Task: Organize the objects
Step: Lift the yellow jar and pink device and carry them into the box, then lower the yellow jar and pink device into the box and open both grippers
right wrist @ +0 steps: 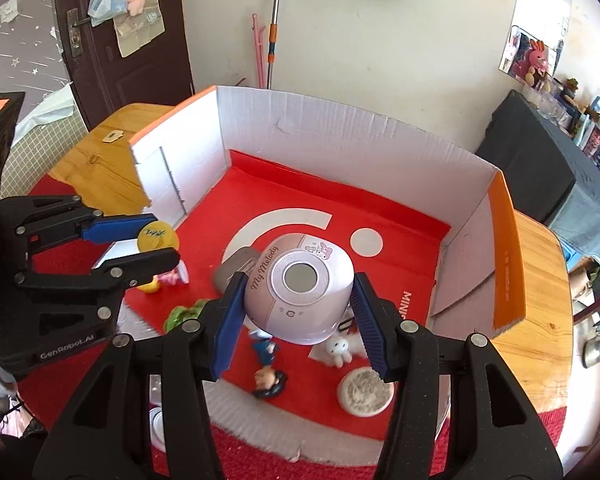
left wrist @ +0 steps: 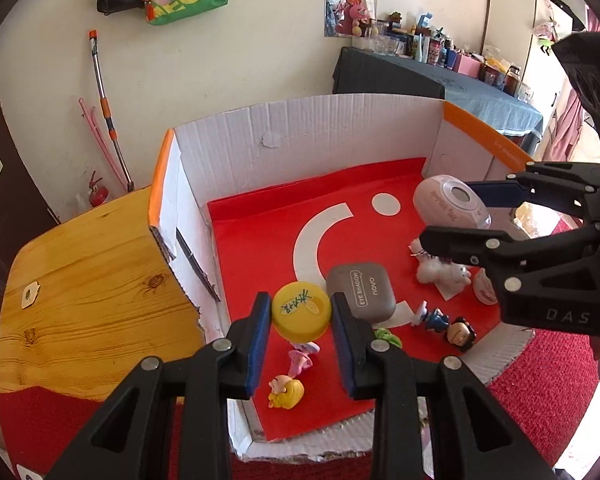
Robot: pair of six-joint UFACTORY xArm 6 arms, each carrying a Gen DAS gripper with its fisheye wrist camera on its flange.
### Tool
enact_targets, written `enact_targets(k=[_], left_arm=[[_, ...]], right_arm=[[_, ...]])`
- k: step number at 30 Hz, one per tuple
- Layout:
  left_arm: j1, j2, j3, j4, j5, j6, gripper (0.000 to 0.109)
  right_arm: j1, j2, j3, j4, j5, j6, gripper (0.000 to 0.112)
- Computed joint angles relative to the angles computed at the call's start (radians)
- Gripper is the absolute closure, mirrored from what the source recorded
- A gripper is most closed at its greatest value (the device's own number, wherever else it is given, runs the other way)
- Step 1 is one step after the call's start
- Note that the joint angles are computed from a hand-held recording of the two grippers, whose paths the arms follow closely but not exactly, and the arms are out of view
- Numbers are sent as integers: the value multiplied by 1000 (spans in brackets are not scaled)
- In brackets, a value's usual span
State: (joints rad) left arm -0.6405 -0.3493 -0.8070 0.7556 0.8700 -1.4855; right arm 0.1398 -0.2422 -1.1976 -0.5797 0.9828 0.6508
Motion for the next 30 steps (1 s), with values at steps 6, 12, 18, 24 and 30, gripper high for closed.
enact_targets(k=[6, 12, 18, 24, 30], left_arm=[[40, 45, -19, -49, -18, 40, 77], [61, 72, -34, -87, -15, 69, 77], [89, 98, -48, -126, -37, 101, 77], [109, 116, -52, -172, -61, 144, 77], [126, 112, -33, -196, -87, 166, 77]], right_arm=[[-50, 110, -101, 47, 53, -40, 62], [-76, 184, -167, 90, 96, -56, 62], [-97, 228, -208, 133, 130, -84, 62], [-112, 251, -235, 153, 163, -82, 62], [-125, 269, -253, 175, 188, -89, 62]])
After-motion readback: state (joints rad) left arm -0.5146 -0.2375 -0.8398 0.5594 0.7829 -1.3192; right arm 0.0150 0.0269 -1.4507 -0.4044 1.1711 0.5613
